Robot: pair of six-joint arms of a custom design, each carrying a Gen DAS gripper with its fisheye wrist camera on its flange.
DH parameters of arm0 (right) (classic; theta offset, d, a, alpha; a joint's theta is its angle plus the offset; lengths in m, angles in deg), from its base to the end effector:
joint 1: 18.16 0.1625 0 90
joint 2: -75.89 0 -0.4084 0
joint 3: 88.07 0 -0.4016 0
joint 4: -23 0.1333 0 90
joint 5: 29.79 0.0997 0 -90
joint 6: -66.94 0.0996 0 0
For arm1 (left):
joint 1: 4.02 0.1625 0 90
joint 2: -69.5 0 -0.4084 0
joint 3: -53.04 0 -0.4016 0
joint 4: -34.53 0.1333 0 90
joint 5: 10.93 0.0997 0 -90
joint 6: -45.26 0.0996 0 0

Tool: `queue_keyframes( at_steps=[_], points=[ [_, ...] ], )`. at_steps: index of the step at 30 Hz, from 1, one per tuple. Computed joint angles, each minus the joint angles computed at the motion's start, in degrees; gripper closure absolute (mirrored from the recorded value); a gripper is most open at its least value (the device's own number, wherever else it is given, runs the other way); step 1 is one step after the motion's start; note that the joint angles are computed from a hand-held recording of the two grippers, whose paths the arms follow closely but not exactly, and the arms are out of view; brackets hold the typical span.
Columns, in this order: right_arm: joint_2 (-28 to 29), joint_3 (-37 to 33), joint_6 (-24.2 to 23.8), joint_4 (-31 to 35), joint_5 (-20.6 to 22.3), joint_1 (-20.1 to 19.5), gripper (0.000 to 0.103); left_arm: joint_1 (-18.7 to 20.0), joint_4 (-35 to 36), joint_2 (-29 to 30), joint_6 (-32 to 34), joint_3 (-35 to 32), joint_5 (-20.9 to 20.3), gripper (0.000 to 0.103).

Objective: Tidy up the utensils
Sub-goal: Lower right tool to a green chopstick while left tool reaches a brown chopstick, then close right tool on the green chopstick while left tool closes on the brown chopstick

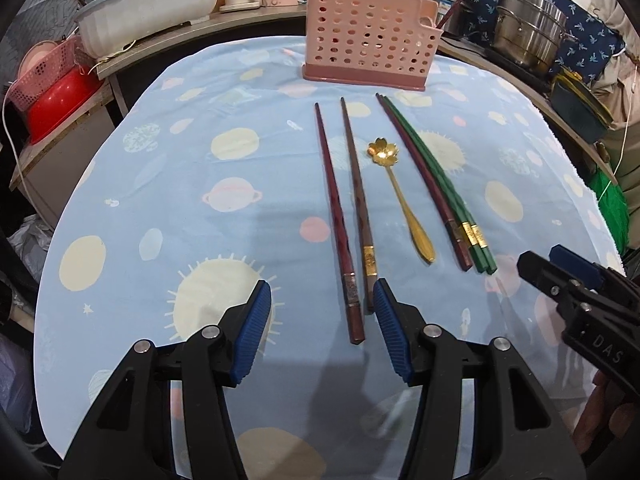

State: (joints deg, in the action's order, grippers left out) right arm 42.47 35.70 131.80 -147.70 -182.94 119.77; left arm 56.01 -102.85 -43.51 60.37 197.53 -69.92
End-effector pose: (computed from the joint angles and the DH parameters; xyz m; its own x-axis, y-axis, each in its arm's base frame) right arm 0.3484 -0.2546 -0.0752 -0.7439 0.4130 0.5254 -0.1374 0.6749 -0.7250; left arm 0.0090 -0.3539 0.2739 -0.6596 0.5125 -0.5498 0.6757 0.7246 -0.1353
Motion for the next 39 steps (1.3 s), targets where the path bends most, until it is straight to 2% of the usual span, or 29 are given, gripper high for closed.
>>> queue_keyframes(
  at_steps=[3, 9, 13, 15, 18, 25, 32, 39],
  points=[
    [0.0, -0.08, -0.12, 0.06, 0.07, 0.01, 0.045, 1.35, 0.1, 1.25, -0.97, -0.72, 0.07, 0.054],
    [0.39, -0.61, -1.62, -0.41, 0.46, -0.51, 0.045, 0.7, -2.76, 2.07, 0.66, 0.31, 2.73, 0.054],
    [0.98, -1.26, -3.62, -0.98, 0.79, -1.08, 0.047, 1.09, -3.66, 2.95, 0.91, -0.13, 2.58, 0.058],
    [1.24, -1.52, -4.93, -1.55, 1.05, -1.37, 0.053, 1.35, -4.34, 3.55, 1.31, -0.39, 2.51, 0.061],
    [1.61, -2.4, -6.28, -0.55, 0.65, -1.73, 0.056, 1.83, -4.65, 4.39, 1.4, -1.05, 2.09, 0.064],
    [2.41, -3.23, -7.83, -0.09, 0.7, -2.59, 0.06, 1.97, -5.63, 5.31, 1.63, -1.24, 2.02, 0.064],
    [1.41, -2.18, -6.42, 0.2, 0.32, -3.37, 0.06, 2.12, -6.04, 6.02, 1.7, -1.55, 1.77, 0.064],
    [2.66, -3.82, -10.88, -2.21, 0.55, -4.52, 0.065, 2.3, -6.3, 6.45, 1.76, -1.82, 1.58, 0.064]
  ],
)
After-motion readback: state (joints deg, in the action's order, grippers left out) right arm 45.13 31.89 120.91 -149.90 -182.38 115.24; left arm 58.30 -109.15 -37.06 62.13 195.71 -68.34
